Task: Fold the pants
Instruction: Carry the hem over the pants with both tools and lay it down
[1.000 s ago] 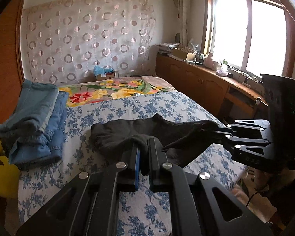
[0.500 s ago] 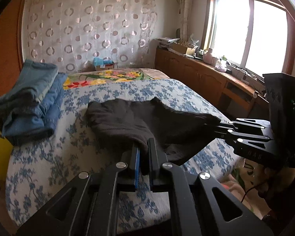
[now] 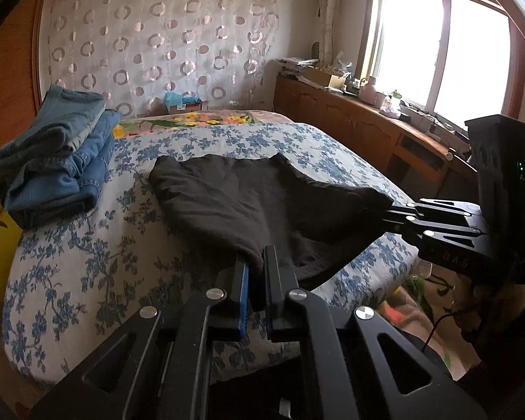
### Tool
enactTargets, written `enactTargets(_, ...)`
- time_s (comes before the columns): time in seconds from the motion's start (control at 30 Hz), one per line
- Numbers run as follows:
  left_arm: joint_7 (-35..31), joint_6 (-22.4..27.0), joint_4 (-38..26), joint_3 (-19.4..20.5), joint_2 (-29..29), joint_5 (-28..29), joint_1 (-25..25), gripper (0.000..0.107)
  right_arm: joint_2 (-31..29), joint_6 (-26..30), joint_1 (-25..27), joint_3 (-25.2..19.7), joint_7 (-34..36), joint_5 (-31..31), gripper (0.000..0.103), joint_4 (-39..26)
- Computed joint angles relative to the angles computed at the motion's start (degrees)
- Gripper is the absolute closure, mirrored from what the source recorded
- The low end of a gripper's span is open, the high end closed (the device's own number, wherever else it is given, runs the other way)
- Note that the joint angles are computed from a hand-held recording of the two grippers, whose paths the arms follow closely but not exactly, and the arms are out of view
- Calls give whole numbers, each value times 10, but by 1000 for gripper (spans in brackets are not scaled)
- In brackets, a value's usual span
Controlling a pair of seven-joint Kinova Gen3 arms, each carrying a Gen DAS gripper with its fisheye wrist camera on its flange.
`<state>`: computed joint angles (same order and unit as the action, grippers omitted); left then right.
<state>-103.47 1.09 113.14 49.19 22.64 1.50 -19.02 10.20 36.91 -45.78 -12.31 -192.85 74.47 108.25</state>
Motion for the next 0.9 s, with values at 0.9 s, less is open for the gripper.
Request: enactTargets(0.9,-17,-3,55,129,-18,0,-107,100,-46,25,-10,-43,-37,11,93,51)
